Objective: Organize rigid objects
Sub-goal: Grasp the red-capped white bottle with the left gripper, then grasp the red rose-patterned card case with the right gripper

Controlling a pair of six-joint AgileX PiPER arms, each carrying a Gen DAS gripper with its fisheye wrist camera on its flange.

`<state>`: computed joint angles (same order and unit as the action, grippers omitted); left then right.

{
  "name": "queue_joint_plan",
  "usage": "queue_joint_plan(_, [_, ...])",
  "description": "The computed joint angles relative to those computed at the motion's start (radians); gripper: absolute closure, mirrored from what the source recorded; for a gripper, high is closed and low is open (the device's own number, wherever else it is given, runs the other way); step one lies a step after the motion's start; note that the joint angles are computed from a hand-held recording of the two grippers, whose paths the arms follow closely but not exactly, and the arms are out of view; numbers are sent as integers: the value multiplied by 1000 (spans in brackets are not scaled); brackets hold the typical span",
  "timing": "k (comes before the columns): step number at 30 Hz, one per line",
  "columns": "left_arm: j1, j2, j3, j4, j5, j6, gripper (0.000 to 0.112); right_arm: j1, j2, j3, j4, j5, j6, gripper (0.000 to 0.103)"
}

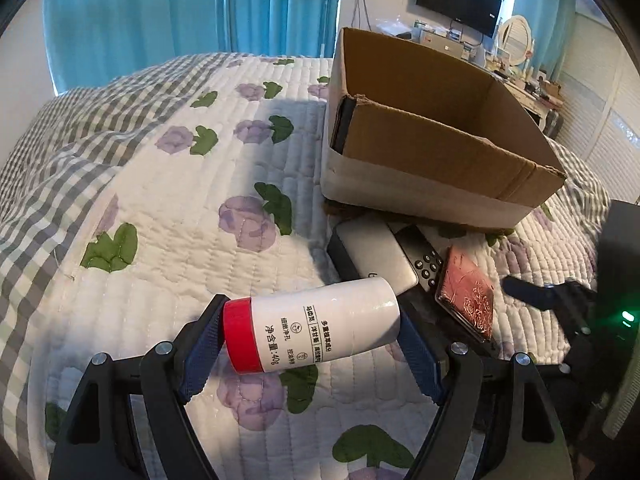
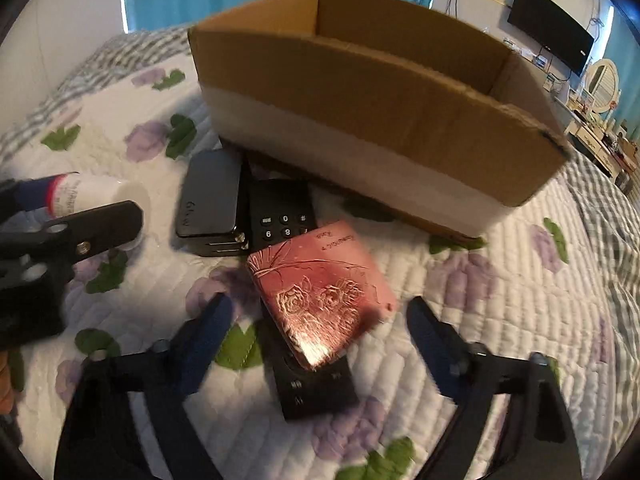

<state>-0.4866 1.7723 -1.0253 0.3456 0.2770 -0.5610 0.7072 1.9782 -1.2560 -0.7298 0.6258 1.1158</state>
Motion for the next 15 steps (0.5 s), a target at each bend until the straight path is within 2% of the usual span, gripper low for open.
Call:
queue_joint_plan(3, [36,40,-46,-141,3,149,30,-24,-42,46,4,-58,28,40])
queue_joint_plan(7, [40,54,-51,-198,6,201,30,-25,-110,91,-92,-50,136,43])
queue_joint_plan(11, [30,60,-52,-193,7,205,30,-78,-128,109,-32,-124,96,44])
queue_joint_plan(12, [27,61,-53,-173,9,185,30,-77,-125,106,-37,-120,96,47])
queue_joint_plan(13, [26,64,-56,-168,12,182,30,-66,-112,95,-68,-101,116,50])
queue_joint_plan(14, [26,67,-59,-174,15,186,30,-49,-92,70,-104,-46,133,63])
queue_joint_plan(15, [26,69,-61,-184,17,196,30,-35,-80,65,-131,-24,157,71])
